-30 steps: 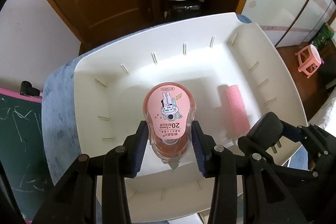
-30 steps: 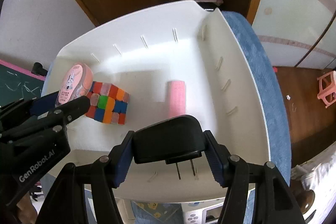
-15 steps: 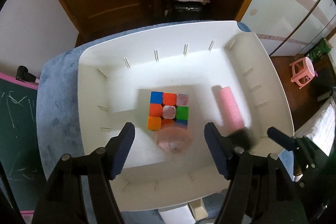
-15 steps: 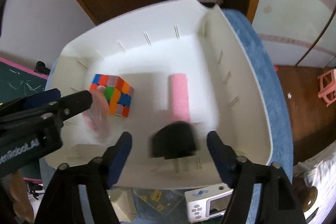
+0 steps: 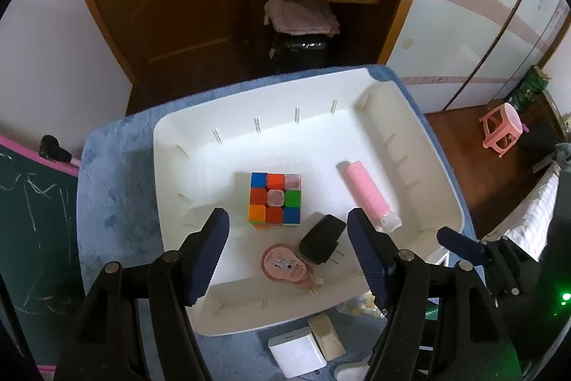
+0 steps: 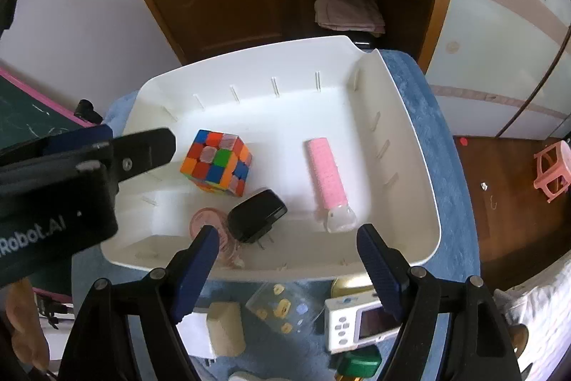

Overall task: Organize rigid objects
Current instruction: 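Raise both open grippers away from the tray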

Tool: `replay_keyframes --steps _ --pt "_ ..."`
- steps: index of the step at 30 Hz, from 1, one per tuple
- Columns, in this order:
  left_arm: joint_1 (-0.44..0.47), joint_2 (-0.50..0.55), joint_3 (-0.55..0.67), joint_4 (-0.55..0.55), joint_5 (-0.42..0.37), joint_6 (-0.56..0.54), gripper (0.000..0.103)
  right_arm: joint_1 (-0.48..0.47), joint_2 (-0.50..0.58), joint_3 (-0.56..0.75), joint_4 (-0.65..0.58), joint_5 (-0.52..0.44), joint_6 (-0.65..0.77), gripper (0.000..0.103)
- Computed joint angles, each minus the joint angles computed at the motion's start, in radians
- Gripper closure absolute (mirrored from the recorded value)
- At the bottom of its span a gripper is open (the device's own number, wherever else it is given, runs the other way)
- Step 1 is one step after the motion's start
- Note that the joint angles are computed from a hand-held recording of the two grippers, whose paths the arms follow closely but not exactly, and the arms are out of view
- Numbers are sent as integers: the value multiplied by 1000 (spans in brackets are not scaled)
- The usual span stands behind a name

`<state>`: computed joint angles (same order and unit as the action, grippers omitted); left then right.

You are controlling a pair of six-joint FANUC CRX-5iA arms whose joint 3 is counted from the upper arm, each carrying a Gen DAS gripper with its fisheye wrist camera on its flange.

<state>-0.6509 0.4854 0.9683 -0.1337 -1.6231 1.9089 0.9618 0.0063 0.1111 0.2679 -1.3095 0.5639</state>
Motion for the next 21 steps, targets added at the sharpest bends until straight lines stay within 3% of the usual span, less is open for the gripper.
replay_keyframes --steps 21 --pt "-39 -170 -129 -31 101 -27 31 154 -94 -33 144 -63 -165 23"
